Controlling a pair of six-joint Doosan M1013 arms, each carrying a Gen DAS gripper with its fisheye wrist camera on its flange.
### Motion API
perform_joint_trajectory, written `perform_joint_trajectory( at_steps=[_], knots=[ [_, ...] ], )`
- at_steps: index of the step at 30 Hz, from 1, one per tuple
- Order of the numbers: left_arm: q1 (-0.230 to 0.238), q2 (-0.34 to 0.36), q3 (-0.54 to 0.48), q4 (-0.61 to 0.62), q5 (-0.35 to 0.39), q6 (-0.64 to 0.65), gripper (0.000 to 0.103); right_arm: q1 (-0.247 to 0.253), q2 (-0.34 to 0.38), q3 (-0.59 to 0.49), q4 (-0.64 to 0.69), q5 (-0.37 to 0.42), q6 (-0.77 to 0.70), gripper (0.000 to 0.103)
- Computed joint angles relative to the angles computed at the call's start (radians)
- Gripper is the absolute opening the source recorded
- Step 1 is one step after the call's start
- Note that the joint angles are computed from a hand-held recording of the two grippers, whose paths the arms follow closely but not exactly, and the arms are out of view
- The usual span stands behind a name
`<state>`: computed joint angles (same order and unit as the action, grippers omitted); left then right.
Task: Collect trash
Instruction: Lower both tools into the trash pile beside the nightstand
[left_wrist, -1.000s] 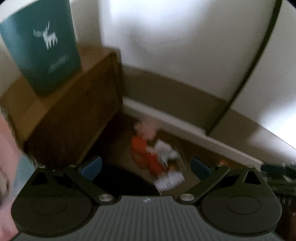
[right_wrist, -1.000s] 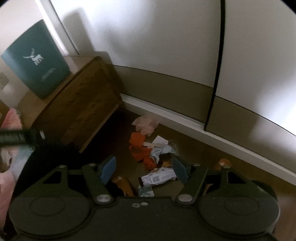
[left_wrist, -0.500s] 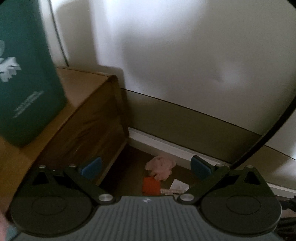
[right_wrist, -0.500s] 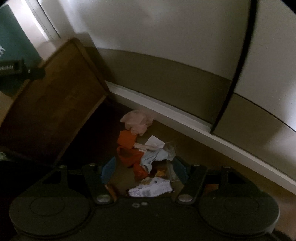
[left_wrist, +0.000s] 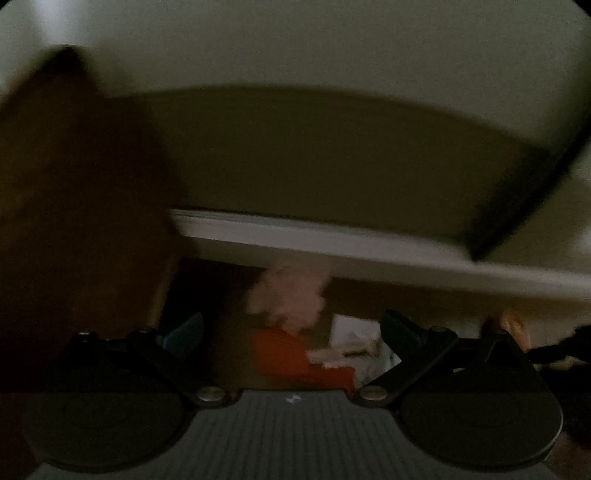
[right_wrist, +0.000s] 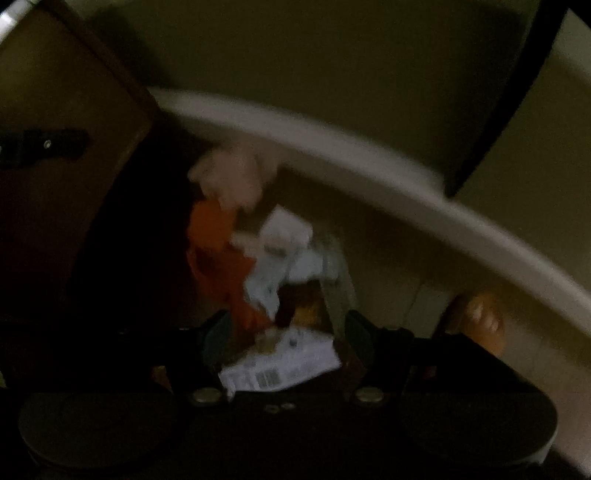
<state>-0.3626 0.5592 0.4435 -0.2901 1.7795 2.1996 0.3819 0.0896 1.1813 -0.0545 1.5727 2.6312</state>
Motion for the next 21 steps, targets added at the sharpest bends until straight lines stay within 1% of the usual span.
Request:
perform_joint_trajectory(
  at_steps=[1, 3, 5, 7, 9, 11, 13, 17, 21],
  knots=[
    [-0.008, -0.02, 0.064, -0.001, -0.02, 0.052, 0.103, -0.003, -0.005, 0.026, 0.026, -0.017, 0.039, 0.067],
    [-0.021, -0.069, 0.196, 0.003, -0.094, 0.152, 0.103, -0.01, -0.02, 0.08, 0.079, -0.062, 0.111, 0.067],
    [-0.032, -0.107, 0.305, -0.008, -0.145, 0.262, 0.103, -0.014, -0.019, 0.117, 0.12, -0.074, 0.13, 0.067],
    [-0.041, -0.128, 0.373, -0.017, -0.157, 0.347, 0.103, -0.016, -0.025, 0.155, 0.152, -0.102, 0.153, 0.067],
    [-0.045, -0.139, 0.418, -0.027, -0.15, 0.393, 0.103, -0.019, -0.034, 0.19, 0.181, -0.138, 0.202, 0.067],
    [-0.053, -0.14, 0.449, -0.02, -0.139, 0.398, 0.103, -0.022, -0.042, 0.228, 0.201, -0.182, 0.251, 0.067],
    [-0.064, -0.132, 0.462, -0.001, -0.12, 0.373, 0.103, -0.025, -0.048, 0.257, 0.22, -0.215, 0.308, 0.067],
    [-0.078, -0.111, 0.485, 0.011, -0.113, 0.348, 0.103, -0.037, -0.061, 0.317, 0.248, -0.293, 0.421, 0.067],
    [-0.097, -0.087, 0.497, 0.037, -0.098, 0.303, 0.102, -0.049, -0.065, 0.361, 0.279, -0.336, 0.52, 0.067]
  ],
)
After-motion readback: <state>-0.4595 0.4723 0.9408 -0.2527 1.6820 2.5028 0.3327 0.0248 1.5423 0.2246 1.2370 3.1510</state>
